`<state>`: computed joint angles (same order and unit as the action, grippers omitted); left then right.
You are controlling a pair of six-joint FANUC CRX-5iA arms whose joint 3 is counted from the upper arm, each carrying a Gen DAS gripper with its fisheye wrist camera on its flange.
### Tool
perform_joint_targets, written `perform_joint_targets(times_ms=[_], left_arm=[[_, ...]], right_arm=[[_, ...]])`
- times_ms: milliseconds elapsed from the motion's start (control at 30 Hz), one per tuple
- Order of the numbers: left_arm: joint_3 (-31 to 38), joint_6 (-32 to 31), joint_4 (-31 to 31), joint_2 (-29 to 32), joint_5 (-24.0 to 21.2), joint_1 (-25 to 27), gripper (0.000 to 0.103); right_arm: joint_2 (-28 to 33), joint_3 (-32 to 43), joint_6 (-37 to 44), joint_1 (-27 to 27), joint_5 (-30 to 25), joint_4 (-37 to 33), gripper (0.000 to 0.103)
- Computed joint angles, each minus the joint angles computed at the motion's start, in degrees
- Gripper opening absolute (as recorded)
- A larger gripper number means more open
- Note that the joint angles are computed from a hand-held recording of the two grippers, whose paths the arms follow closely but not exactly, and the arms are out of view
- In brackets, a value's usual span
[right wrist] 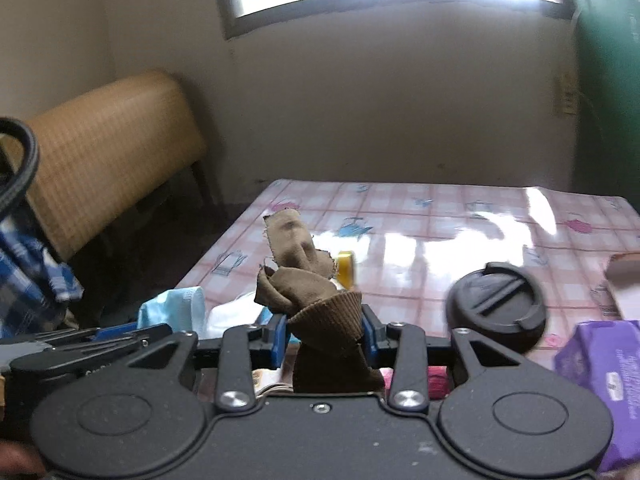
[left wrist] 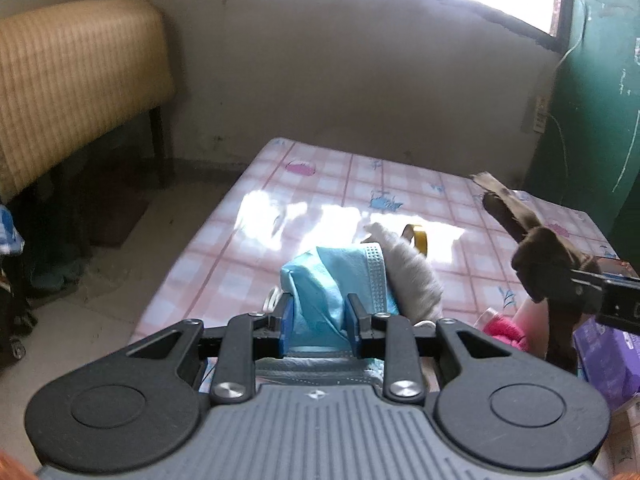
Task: Organize soft objects
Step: 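Carry held mask and sock with both tools toward the open cardboard box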
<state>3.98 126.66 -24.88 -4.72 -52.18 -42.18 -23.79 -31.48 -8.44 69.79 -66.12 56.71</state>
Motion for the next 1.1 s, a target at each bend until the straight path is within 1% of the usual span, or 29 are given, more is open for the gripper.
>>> perform_joint_targets(times_ms=[133,233,433,533,633,833,1100], left_arm=[[2.53,-2.93,1.42,1.64,-1.2,-0.24,0.029],[5.09,-4.62,1.22,3.61,-2.61,-1.04,0.029],[7.07,-3.91,0.2,4.7,-3.47,-2.21,0.029],[7.54,-4.48,1.19,5.11,-3.84,-2.15,0.029],[8.06,-4.05,0.31,5.19,-3.84,-2.86,0.029],[8.86,-2.28,-1.21,5.61,-3.28,-4.51,0.029],[10.59,-2.18,-2.02,6.81,-3.97,-5.6,0.029]], right_arm=[[0.13,1.47,-0.49,1.1,-3.25,-0.51,0.044],[0.52,2.0,-0.22,1.2,-3.99,-0.61,0.044],[-0.06,2.25,-0.32,1.57,-5.35,-0.93,0.044],[-0.04,3.16,0.17,1.69,-6.47,-0.97,0.044],[-0.32,3.3,0.14,1.81,-7.09,-0.5,0.044],[-1.16,2.89,1.27,1.5,-7.37,-1.0,0.044],[-2.0,2.44,0.61,1.48,-8.26,-0.6,0.044]])
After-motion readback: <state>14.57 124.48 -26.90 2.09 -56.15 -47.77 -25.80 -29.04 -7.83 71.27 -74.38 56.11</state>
